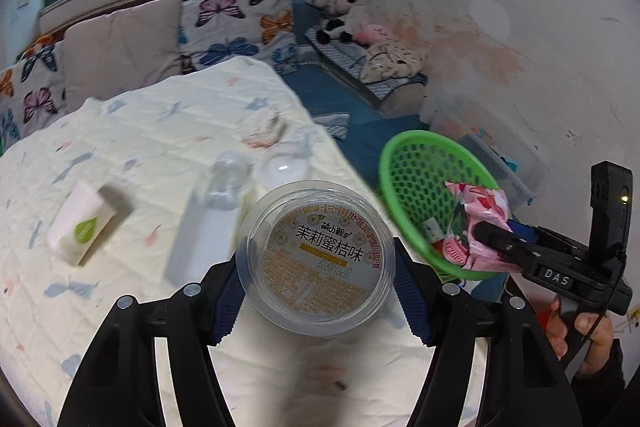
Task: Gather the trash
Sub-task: 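Carry the pink bag to the basket with the right tool while the left grasps the jelly cup, then release the jelly cup into the basket with the left tool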
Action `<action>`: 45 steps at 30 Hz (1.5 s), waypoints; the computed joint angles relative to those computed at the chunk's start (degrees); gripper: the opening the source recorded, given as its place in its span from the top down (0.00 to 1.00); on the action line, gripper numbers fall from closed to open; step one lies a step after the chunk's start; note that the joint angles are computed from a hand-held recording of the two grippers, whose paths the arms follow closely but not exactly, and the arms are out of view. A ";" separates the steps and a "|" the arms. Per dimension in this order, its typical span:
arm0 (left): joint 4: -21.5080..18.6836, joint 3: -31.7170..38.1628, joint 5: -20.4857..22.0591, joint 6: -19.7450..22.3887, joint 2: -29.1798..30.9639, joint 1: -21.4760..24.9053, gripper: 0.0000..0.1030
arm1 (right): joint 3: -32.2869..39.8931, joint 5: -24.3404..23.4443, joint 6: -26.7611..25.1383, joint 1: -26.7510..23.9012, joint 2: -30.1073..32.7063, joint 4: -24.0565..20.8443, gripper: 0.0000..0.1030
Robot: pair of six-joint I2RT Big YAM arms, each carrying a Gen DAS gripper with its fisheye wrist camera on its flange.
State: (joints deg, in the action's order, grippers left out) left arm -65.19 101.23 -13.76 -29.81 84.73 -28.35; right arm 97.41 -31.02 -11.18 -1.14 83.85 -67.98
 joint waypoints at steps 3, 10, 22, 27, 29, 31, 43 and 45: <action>-0.74 3.04 0.85 0.26 2.48 -0.67 0.37 | 0.63 0.40 -0.55 -1.37 0.80 0.11 0.49; -3.32 10.01 1.17 1.34 7.94 -2.01 0.37 | 2.77 1.52 -1.11 -4.10 3.92 -0.04 0.47; -7.41 20.87 2.41 2.82 16.09 -3.06 0.37 | 4.33 2.51 0.29 -5.88 8.09 1.32 0.30; -9.26 25.33 3.27 3.33 19.48 -3.35 0.37 | 4.29 2.07 0.82 -6.44 8.41 1.77 0.28; -9.92 27.09 3.61 3.53 20.87 -3.44 0.37 | 3.94 1.68 0.96 -6.88 8.09 1.87 0.28; -10.51 28.63 3.93 3.62 22.10 -3.54 0.37 | 3.67 1.27 0.94 -7.31 7.69 1.78 0.28; -12.89 35.99 6.66 4.06 28.70 -4.43 0.37 | -0.78 -0.32 0.11 -10.23 3.32 2.60 0.25; -12.76 36.92 7.52 4.04 29.51 -4.58 0.37 | -1.40 -0.76 0.09 -10.48 2.76 2.56 0.25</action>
